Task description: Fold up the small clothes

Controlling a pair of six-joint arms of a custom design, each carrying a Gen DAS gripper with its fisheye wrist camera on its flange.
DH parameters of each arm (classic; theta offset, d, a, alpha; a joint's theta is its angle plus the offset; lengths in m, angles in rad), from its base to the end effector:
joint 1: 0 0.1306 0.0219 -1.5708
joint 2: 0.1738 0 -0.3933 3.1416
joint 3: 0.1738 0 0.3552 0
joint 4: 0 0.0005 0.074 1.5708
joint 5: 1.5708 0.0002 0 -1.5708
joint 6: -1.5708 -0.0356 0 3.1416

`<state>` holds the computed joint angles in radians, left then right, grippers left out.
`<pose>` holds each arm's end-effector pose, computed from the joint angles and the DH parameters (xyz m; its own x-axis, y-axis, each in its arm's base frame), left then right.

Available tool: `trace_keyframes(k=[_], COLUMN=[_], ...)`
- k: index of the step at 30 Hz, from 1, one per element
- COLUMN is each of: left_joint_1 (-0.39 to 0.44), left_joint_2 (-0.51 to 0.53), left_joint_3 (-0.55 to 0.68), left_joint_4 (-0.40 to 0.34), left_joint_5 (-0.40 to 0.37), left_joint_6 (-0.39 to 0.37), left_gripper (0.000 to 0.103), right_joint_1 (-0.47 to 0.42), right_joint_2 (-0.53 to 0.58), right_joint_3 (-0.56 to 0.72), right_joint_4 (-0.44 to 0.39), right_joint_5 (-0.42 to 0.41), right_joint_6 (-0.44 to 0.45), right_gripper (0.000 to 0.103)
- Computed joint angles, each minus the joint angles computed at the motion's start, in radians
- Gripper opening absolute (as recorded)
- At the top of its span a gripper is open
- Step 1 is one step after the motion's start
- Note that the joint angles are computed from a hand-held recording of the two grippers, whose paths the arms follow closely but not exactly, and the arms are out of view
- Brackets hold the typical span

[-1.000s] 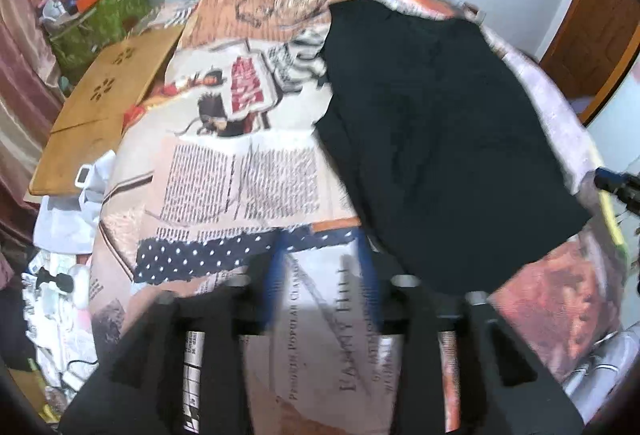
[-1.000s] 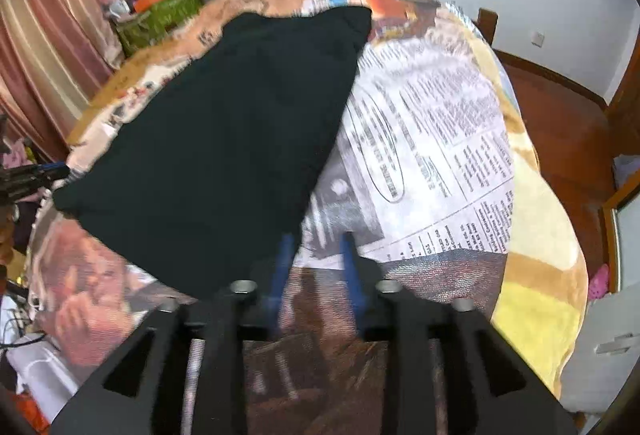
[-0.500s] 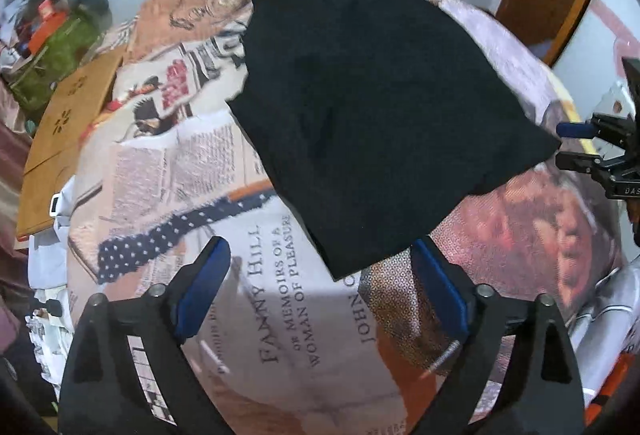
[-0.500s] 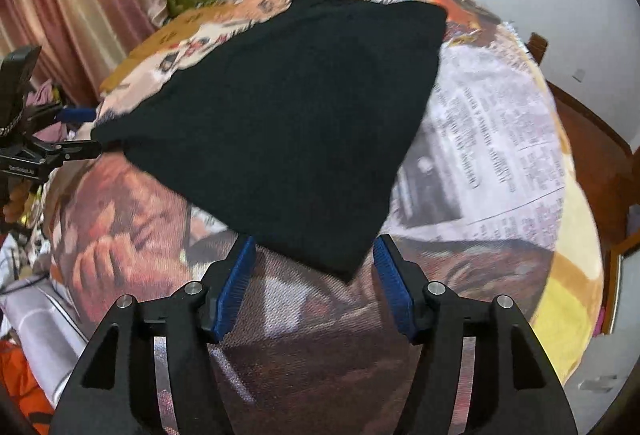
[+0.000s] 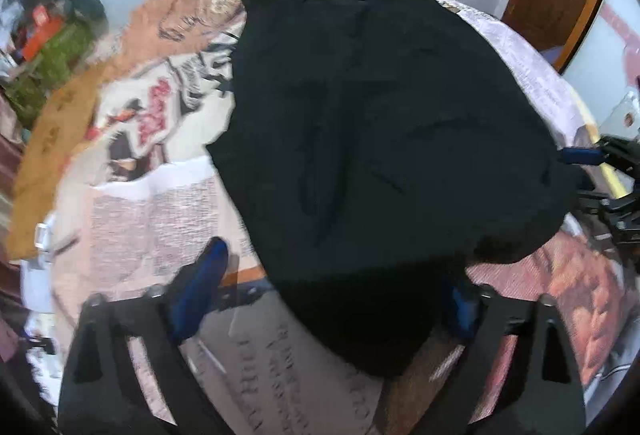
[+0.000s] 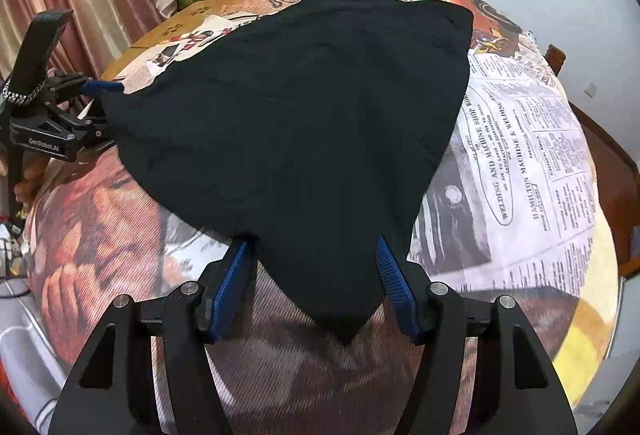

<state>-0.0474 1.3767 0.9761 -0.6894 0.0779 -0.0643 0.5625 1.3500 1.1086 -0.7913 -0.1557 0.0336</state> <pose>0.3909 -0.0218 0.2881 -0.8785 0.1058 -0.4660 0.1399 0.9894 -0.0391 0.3392 0.2198 0.3447 -0.7060 -0.4843 -0.5167 -0.6181 0.7775 0.1159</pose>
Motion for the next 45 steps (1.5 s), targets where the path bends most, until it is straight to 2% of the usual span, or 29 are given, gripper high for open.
trace_keyframes(k=[2, 3, 7, 8, 12, 16, 20, 25, 34, 45], left_joint_1=[0.013, 0.013, -0.001, 0.0, -0.008, 0.004, -0.001, -0.006, 0.023, 0.061], left_joint_2=[0.021, 0.026, 0.027, 0.025, 0.01, -0.004, -0.006, 0.054, 0.274, 0.603], left_joint_3=[0.015, 0.019, 0.021, 0.02, 0.024, 0.069, 0.152, 0.303, 0.586, 0.901], left_joint_4=[-0.007, -0.005, 0.007, 0.008, 0.006, -0.022, -0.042, -0.081, -0.14, -0.251], left_joint_5=[0.059, 0.065, 0.07, 0.083, 0.058, 0.071, 0.048, 0.025, 0.024, 0.025], left_joint_6=[0.012, 0.017, 0.036, 0.038, 0.058, 0.082, 0.075, 0.073, 0.087, 0.101], left_gripper=[0.065, 0.057, 0.039, 0.033, 0.027, 0.024, 0.024, 0.024, 0.024, 0.024], right_joint_1=[-0.007, -0.009, 0.004, 0.01, 0.014, 0.003, -0.015, -0.039, -0.077, -0.115], right_joint_2=[0.018, 0.023, 0.036, 0.035, 0.013, -0.009, -0.01, 0.031, 0.169, 0.482], right_joint_3=[0.013, 0.015, 0.03, 0.033, 0.03, 0.049, 0.109, 0.21, 0.398, 0.73], right_joint_4=[-0.007, -0.006, -0.003, -0.002, 0.023, 0.038, 0.037, 0.035, 0.027, -0.119], right_joint_5=[-0.028, -0.037, -0.029, -0.021, -0.003, 0.002, 0.011, 0.023, 0.036, 0.021], right_joint_6=[-0.015, -0.019, -0.017, -0.014, -0.007, 0.008, 0.033, 0.06, 0.089, 0.121], right_gripper=[0.046, 0.037, 0.013, 0.012, 0.009, 0.009, 0.008, 0.008, 0.008, 0.008])
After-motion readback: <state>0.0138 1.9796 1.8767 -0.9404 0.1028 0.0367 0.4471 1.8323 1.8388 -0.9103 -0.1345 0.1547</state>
